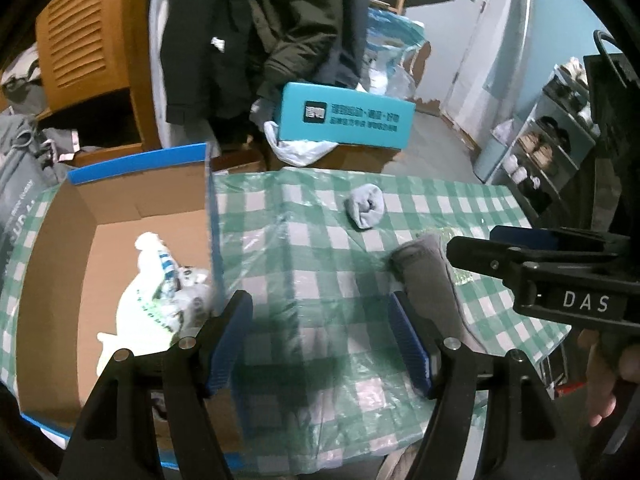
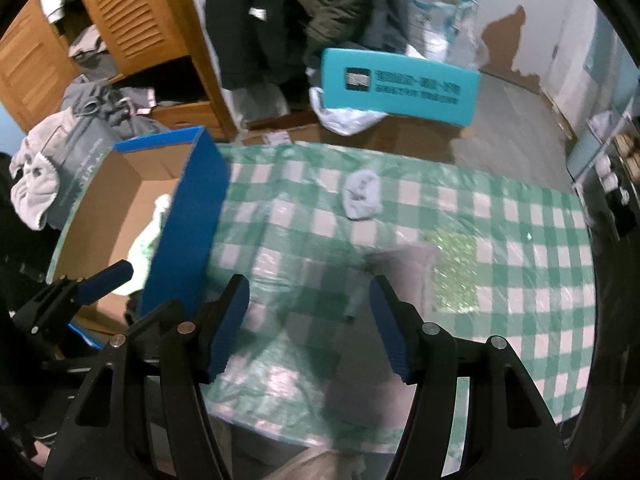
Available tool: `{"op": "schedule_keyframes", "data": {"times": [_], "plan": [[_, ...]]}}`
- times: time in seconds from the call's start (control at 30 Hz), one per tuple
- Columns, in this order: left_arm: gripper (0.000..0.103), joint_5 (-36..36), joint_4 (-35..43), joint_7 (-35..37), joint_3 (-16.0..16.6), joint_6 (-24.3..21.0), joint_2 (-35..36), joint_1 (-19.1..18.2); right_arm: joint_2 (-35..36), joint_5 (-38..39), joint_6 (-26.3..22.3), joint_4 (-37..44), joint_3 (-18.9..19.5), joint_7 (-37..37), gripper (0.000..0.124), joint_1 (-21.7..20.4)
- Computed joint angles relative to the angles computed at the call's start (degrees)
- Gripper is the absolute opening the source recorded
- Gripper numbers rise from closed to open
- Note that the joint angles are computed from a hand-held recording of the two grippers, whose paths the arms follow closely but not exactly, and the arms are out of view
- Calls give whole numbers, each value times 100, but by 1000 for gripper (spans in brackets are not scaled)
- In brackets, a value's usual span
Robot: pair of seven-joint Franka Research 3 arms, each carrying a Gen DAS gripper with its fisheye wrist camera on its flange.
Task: Organize soft objects
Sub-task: 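Withdraw both open tools from the box back over the table, then lower the right tool onto the rolled grey towel end and grasp it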
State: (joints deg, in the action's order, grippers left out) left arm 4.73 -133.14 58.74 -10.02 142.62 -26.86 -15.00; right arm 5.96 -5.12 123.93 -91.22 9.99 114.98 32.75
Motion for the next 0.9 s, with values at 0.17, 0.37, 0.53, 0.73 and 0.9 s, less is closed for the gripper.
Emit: {"op": "schedule_keyframes", "data": {"times": [0.17,0.37,0.53,0.73,0.9], "plan": [[71,31,129,46,-63,-37,225,-47,-184,117,71,-341,-55,76,62,-138],[71,-11,223,97,-102,-68,467,-104,-266,308,106,-612,-68,95,62,-287],[71,-54,332,137,-137,-88,721,-137,-223,295,42,-740,-82,153,62,-347],[71,-118,443,200,-170,-67,1006,-161,-135,357,2,-844,-120,180,62,-411],[71,-244,442,225,-170,-68,1168,-173,-29,476,22,-864,-129,133,62,-428]]}}
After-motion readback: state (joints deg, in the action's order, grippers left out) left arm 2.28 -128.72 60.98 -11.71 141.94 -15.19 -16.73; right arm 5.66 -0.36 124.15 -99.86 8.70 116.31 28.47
